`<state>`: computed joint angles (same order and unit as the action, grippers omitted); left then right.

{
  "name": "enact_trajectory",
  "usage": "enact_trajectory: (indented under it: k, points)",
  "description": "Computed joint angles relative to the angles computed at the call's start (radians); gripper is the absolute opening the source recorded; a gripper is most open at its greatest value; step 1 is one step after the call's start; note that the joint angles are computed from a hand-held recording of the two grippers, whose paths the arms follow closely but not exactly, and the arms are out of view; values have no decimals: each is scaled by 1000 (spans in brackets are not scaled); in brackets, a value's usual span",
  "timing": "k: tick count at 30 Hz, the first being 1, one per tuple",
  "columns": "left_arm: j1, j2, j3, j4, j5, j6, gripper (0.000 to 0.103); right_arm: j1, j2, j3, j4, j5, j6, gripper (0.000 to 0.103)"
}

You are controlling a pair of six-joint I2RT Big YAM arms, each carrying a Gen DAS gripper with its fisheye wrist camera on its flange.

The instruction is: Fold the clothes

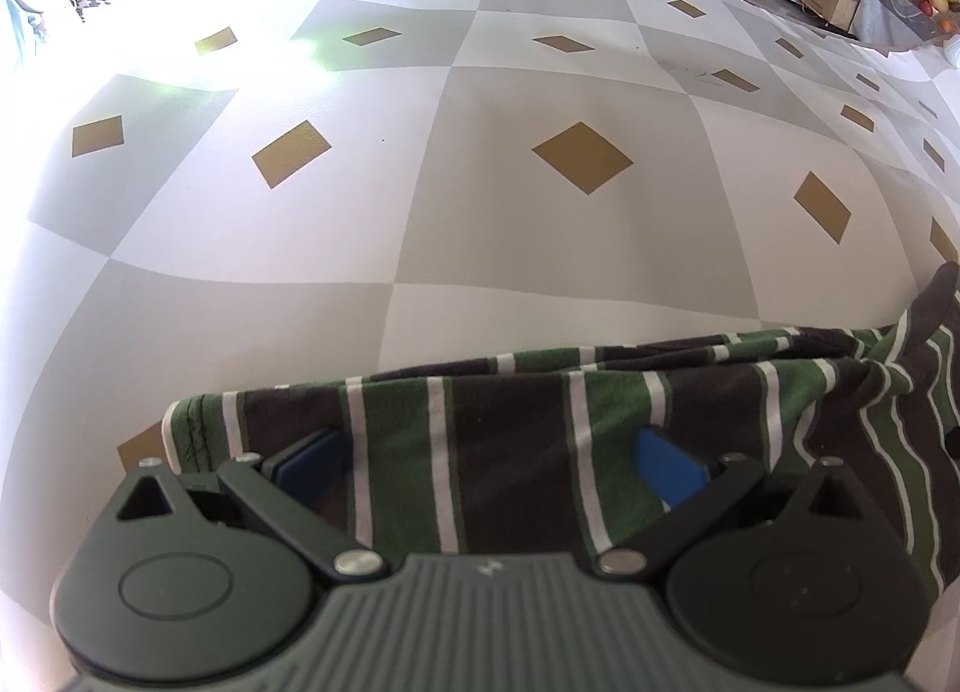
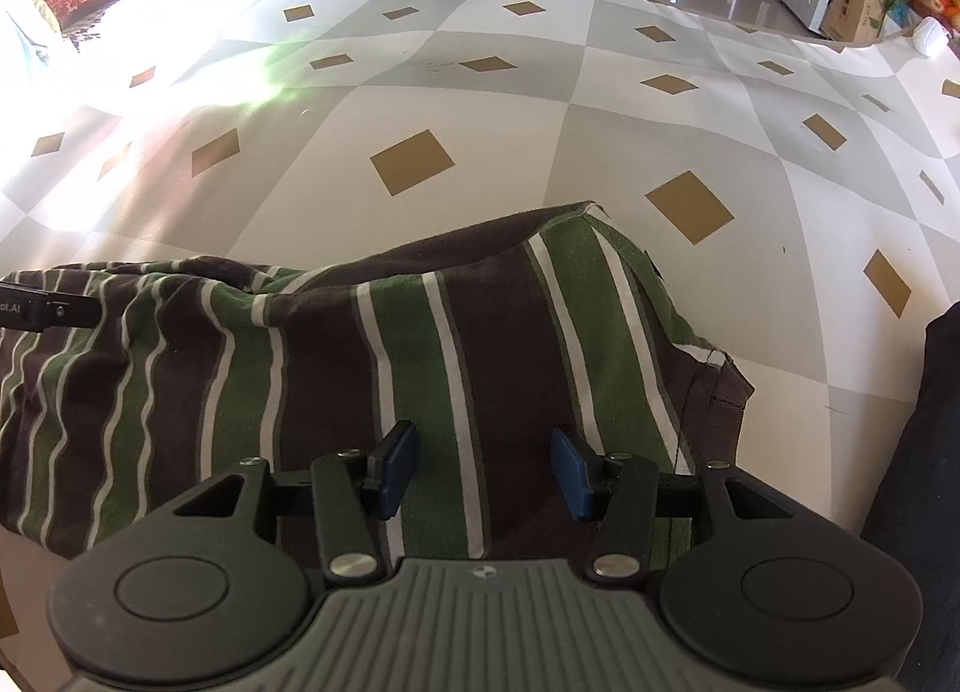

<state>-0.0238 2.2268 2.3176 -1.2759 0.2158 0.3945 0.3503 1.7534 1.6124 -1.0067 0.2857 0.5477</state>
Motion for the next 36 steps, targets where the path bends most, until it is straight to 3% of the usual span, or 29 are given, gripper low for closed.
enact_trajectory:
  k: [8,20,30,36]
  points:
    - [-12,3,-19,85,-13,-15,103,-4,-9,-11,-11,4,-8,48]
    - [-14,42,33,102,-30,-75,103,-11,-32,-34,-26,3,9,48]
    - [-20,48,58,70,-22,-100,103,-4,-42,-32,-38,-7,-4,48]
    - [-32,-18,-30,120,26,-100,103,-7,-53,-41,24,-16,-14,48]
